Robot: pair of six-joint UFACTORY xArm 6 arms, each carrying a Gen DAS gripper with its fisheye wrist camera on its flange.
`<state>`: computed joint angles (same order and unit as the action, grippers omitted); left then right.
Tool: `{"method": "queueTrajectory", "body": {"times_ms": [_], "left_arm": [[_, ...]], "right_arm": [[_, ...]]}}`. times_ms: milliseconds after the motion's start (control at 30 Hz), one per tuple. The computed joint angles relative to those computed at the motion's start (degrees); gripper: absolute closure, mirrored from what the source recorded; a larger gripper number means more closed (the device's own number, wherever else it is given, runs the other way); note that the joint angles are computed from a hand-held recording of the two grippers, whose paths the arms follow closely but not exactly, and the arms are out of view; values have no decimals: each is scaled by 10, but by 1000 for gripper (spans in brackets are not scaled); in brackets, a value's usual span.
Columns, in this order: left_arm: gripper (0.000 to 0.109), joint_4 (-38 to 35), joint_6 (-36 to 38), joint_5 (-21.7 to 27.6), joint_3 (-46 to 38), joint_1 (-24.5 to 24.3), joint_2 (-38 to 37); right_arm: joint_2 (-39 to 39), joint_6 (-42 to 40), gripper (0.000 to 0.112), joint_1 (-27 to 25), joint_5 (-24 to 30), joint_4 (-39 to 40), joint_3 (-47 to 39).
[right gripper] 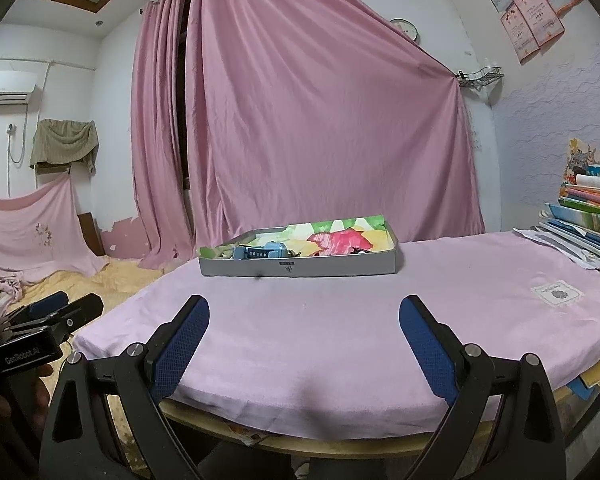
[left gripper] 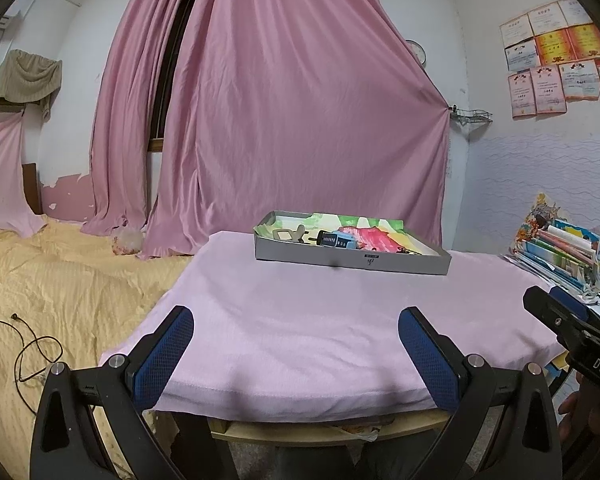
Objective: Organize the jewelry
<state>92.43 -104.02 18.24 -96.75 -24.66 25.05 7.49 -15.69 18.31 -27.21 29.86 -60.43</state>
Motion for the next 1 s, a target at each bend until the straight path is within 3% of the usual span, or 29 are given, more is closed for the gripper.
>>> {"method": "queueTrajectory", "body": {"times_ms": [1000], "left_arm": [[6,-17,16,3,-3,2,11]], "right_arm": [[11,-59,19,16,12,67,-18]]}}
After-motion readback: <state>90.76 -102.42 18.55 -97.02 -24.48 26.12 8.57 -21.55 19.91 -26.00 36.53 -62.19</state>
